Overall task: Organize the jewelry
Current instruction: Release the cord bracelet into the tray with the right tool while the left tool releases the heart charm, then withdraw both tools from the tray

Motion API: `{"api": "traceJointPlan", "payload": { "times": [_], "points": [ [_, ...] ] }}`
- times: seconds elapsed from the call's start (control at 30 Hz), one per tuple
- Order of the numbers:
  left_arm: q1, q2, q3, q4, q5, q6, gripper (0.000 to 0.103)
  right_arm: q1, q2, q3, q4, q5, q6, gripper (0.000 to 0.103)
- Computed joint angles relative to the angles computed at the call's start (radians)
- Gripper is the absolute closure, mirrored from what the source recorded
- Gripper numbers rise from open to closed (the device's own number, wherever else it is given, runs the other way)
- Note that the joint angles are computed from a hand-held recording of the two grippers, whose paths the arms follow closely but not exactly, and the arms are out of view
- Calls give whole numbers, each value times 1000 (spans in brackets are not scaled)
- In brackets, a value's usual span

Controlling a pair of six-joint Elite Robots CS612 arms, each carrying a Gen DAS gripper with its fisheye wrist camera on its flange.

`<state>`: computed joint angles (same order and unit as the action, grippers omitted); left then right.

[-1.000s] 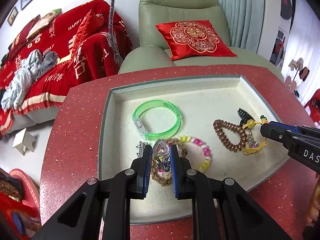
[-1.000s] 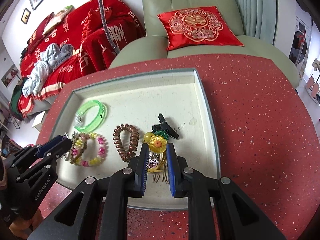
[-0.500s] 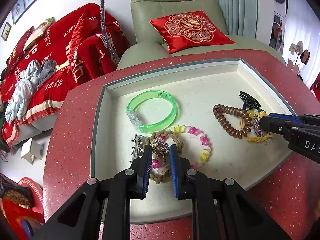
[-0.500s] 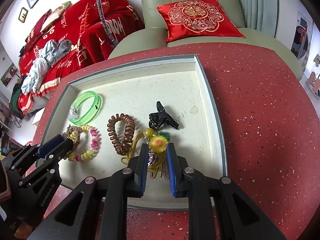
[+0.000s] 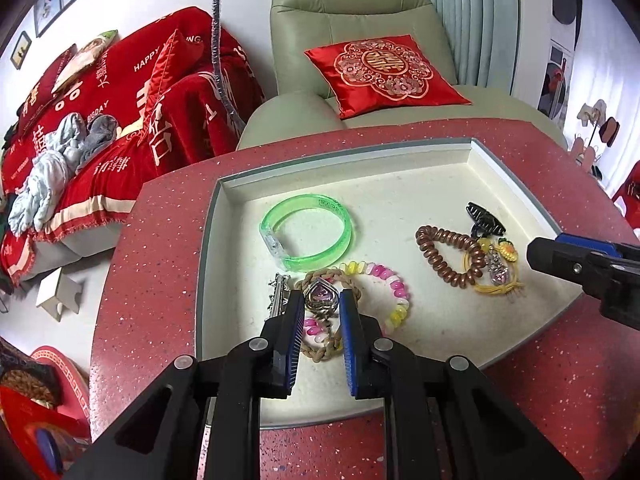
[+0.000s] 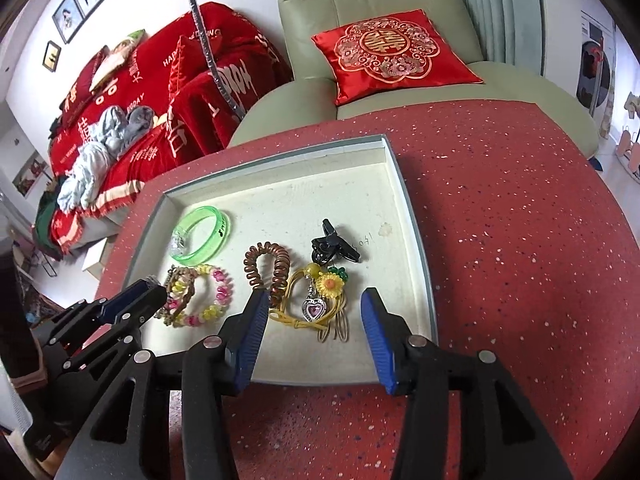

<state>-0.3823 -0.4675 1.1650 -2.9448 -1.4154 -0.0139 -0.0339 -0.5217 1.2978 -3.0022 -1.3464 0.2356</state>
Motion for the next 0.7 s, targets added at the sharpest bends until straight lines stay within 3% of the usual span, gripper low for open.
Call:
{"api": "traceJointPlan", "payload": {
  "times": [0.2,0.23,0.27,0.3,0.37,0.57,0.7],
  "points": [
    [-2,-7,9,-16,9,0,67,-2,-13,20,-17,1,-6,49],
    [-3,-8,11,-24,16,4,56,-1,-15,21,-17,0,-7,49],
    [-4,-10,15,-28,23,3,35,-1,-15,22,-17,-1,-7,49],
    [-6,-12,21,-41,39,-5,0,-1,-16,23,-18,-1,-9,49],
    [-10,-18,48,-128,75,-8,0,-2,-18,27,-20,2,-10,49],
    [-8,-33,67,-110,75,3,0,2,-23,31,-4,-2,-18,48],
    [-5,-42,78,-92,67,-2,0,5,-29,37,-4,5,-28,31]
  ]
}}
